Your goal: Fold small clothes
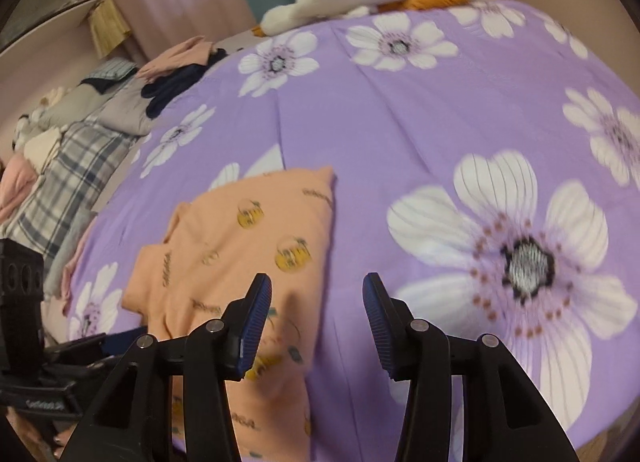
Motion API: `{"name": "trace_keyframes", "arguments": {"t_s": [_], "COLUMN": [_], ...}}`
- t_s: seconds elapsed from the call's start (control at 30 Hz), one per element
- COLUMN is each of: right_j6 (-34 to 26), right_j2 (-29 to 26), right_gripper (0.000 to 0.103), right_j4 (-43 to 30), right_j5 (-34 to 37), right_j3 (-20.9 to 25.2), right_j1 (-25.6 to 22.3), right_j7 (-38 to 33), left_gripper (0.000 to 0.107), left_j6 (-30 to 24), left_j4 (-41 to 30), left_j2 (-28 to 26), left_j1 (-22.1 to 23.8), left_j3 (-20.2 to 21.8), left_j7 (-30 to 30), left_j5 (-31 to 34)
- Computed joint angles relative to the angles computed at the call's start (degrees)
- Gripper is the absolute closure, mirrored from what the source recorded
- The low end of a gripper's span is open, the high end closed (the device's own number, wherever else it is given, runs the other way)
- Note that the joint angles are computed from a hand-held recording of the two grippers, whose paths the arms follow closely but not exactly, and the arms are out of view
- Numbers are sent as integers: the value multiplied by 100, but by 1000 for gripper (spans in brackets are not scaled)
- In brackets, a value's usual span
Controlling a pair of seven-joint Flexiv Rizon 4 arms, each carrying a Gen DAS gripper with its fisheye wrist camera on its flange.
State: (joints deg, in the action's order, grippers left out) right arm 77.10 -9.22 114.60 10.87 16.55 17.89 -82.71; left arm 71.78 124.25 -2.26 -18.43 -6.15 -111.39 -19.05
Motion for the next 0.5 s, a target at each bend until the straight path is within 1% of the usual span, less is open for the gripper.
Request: {"name": "trace_keyframes", "arguments": {"t_s": [0.03, 0.1, 0.17, 0.2, 0.27, 0.37, 0.43, 0.47, 0.5], "right_j6": [-32, -106, -156, -183, -240, -328, -370, -377, -373], "right_j2": [-7, -7, -4, -12, -32, -48, -29, -13, 3], "right_gripper": [55, 55, 55, 55, 55, 55, 55, 55, 55], "right_j4": [1, 2, 7, 3, -3, -53, -65, -62, -58], "right_j5": [77, 162, 240, 268, 282, 459, 526, 538, 553], "right_j3": [22, 53, 76, 83, 74, 140, 159, 156, 155], "right_j1": [-21, -29, -29, -19, 14, 3, 15, 29, 40], "right_j7": [-14, -52, -92, -108, -68, -216, -290, -305, -335], "left_gripper": [34, 42, 68, 72, 84, 94, 96, 97, 97], "left_j6": [-24, -37, -224, -263, 42, 342, 524, 573, 565], "left_j4": [-19, -75, -137, -152, 80, 316, 467, 510, 534], "left_j2": [-23, -79, -42, -51, -20, 119, 231, 289, 372], "left_j1": [7, 21, 27, 47, 60, 29, -50, -75, -67], "left_j3": [8, 29, 110, 131, 94, 54, 14, 18, 37], "left_j7": [-64, -251, -763, -936, -779, -576, -274, -227, -350], "left_j5": [66, 267, 855, 1011, 575, 120, -363, -447, -298]}}
